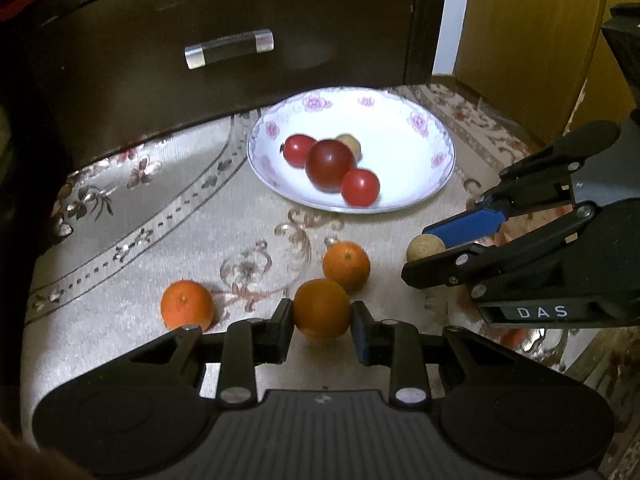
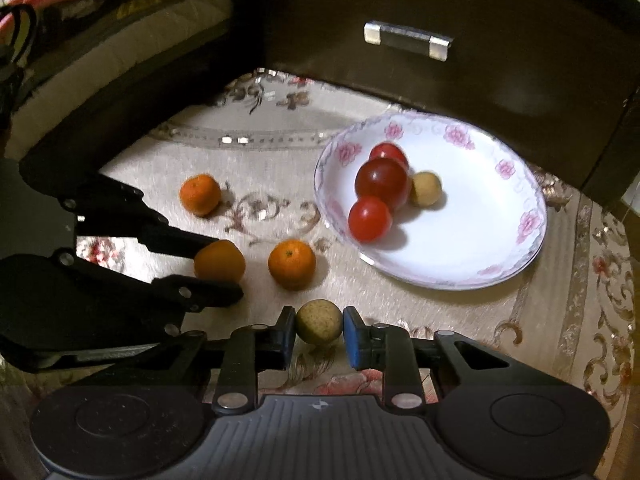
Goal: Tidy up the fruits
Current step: 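Grasp a mandarin orange with the left tool while the right tool holds the green fruit, then carry both fruits over the white bowl while the right tool opens to drop the green fruit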
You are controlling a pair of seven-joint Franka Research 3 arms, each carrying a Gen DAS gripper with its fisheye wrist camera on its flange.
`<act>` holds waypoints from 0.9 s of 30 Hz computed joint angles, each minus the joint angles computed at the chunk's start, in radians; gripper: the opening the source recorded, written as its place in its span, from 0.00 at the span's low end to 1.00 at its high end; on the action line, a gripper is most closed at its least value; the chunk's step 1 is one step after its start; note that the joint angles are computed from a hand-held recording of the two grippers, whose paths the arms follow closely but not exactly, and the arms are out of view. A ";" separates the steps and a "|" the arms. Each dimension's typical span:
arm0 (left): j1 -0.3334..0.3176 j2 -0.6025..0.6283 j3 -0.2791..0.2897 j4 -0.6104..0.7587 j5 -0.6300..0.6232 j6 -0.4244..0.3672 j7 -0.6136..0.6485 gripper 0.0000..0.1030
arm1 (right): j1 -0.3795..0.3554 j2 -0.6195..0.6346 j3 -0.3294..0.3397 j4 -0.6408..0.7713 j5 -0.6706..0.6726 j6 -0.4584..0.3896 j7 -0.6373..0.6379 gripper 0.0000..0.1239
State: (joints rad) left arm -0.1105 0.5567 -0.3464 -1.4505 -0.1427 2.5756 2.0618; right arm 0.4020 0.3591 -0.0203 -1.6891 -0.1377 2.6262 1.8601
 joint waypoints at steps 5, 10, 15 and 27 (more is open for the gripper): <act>-0.008 0.014 -0.006 0.030 -0.001 0.005 0.000 0.35 | 0.005 -0.014 -0.014 -0.008 -0.018 0.020 0.033 0.17; -0.027 0.034 -0.005 0.073 0.011 0.014 -0.008 0.35 | 0.005 -0.026 -0.022 -0.014 -0.042 0.037 0.066 0.17; -0.062 0.084 0.009 0.160 0.044 0.008 -0.044 0.35 | 0.007 -0.029 -0.042 -0.009 -0.086 0.051 0.118 0.17; -0.126 0.224 0.039 0.369 0.127 -0.041 -0.113 0.35 | 0.005 0.017 -0.085 0.044 -0.183 0.052 0.226 0.17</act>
